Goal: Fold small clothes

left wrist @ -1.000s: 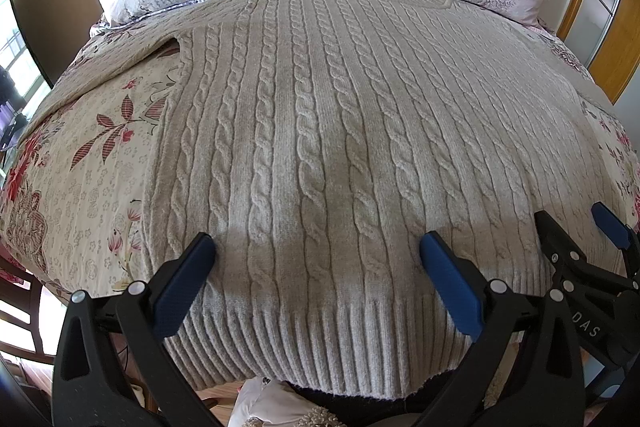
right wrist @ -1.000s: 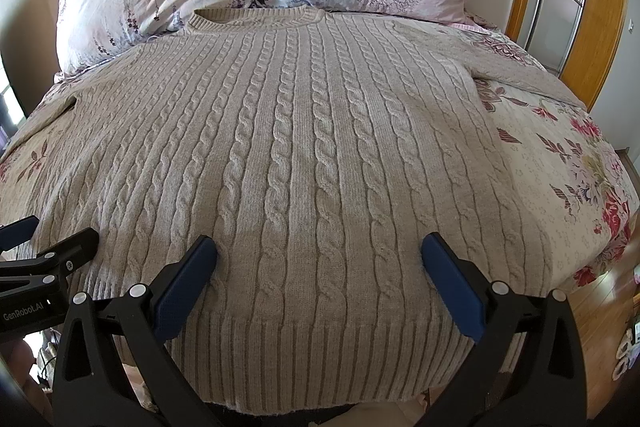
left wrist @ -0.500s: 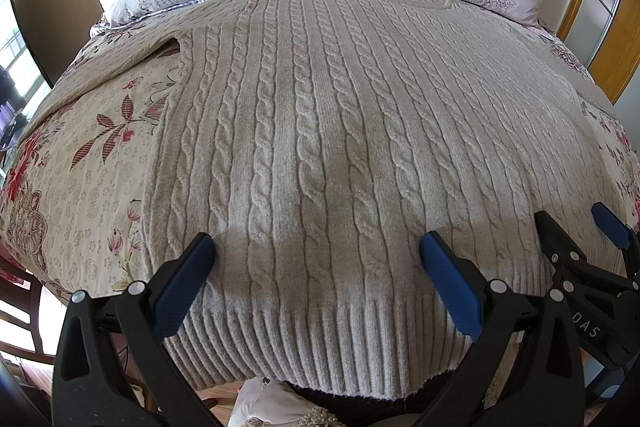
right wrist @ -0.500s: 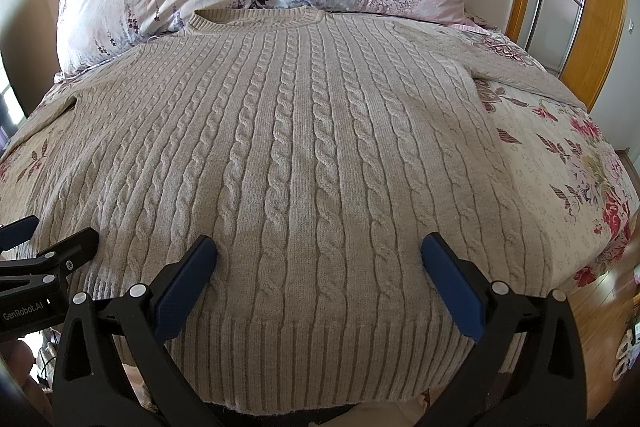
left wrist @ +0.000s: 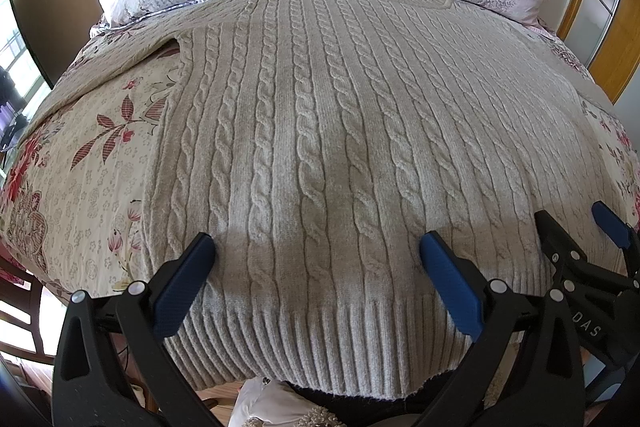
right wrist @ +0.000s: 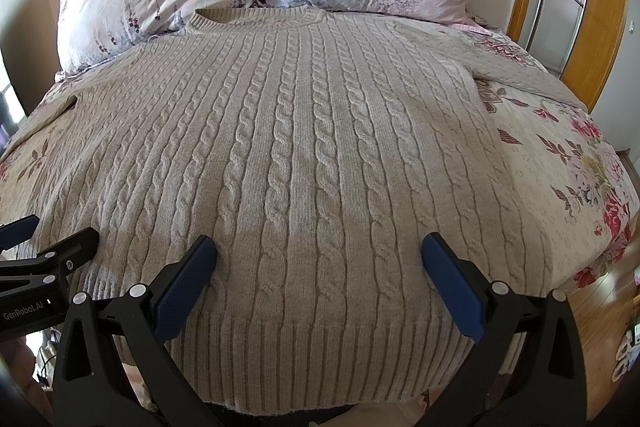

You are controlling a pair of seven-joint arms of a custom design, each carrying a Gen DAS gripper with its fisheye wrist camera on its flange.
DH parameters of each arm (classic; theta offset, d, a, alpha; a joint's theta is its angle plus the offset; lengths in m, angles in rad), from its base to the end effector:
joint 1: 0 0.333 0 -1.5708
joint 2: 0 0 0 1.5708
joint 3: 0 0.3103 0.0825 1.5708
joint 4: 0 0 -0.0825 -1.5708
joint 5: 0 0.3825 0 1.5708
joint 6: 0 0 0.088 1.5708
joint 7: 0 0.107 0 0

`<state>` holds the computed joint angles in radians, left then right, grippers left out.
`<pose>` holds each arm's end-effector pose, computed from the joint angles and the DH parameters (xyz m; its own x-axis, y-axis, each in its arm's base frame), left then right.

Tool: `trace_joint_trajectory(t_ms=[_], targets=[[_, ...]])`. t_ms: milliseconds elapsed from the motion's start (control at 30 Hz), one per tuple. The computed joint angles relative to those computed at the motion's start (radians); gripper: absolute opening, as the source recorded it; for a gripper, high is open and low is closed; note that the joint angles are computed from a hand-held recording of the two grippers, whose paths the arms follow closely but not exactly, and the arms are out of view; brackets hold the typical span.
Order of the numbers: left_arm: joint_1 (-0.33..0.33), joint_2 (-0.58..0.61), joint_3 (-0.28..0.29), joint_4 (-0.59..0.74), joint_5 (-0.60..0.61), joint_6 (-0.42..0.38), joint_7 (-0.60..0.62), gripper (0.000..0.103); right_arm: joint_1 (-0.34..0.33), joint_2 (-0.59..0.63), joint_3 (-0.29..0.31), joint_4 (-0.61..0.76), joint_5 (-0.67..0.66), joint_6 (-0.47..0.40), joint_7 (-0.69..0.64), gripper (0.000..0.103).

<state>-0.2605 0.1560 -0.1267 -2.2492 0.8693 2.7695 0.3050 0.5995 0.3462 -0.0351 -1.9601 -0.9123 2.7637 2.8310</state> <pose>0.5034 -0.2402 0.3212 0.1237 -0.9923 -0.0081 -0.8465 -0.1012 -0.5226 0.5196 0.3701 0.3318 0.0863 -0.9960 0.0239 -0.7834 -0.0827 -0.6160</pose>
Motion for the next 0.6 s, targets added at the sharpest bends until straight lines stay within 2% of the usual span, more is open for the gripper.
trace_joint_trajectory(t_ms=[100,200,333,433,500,600], targets=[[0.002,0.000,-0.002,0.000,-0.009,-0.001,0.016,0.101,-0.010,0.007,0.008,0.012,0.020,0.002,-0.041,0.102],[0.005,0.003,-0.005,0.004,-0.032,-0.002,0.047,0.101,-0.038,0.019,0.015,0.014,0.059,0.059,-0.126,0.102],[0.009,0.009,-0.001,0.013,-0.054,0.003,0.090,0.101,-0.024,0.026,-0.023,0.003,0.049,0.138,-0.157,0.102],[0.010,0.019,0.005,0.025,-0.061,0.013,0.111,0.101,-0.024,0.027,-0.029,-0.001,0.078,0.163,-0.210,0.102],[0.010,0.026,0.009,0.033,-0.064,0.016,0.129,0.101,-0.034,0.028,-0.021,-0.006,0.119,0.178,-0.262,0.102],[0.010,0.037,0.016,0.049,-0.064,0.024,0.161,0.101,-0.101,0.026,0.037,-0.022,0.264,0.227,-0.401,0.100]])
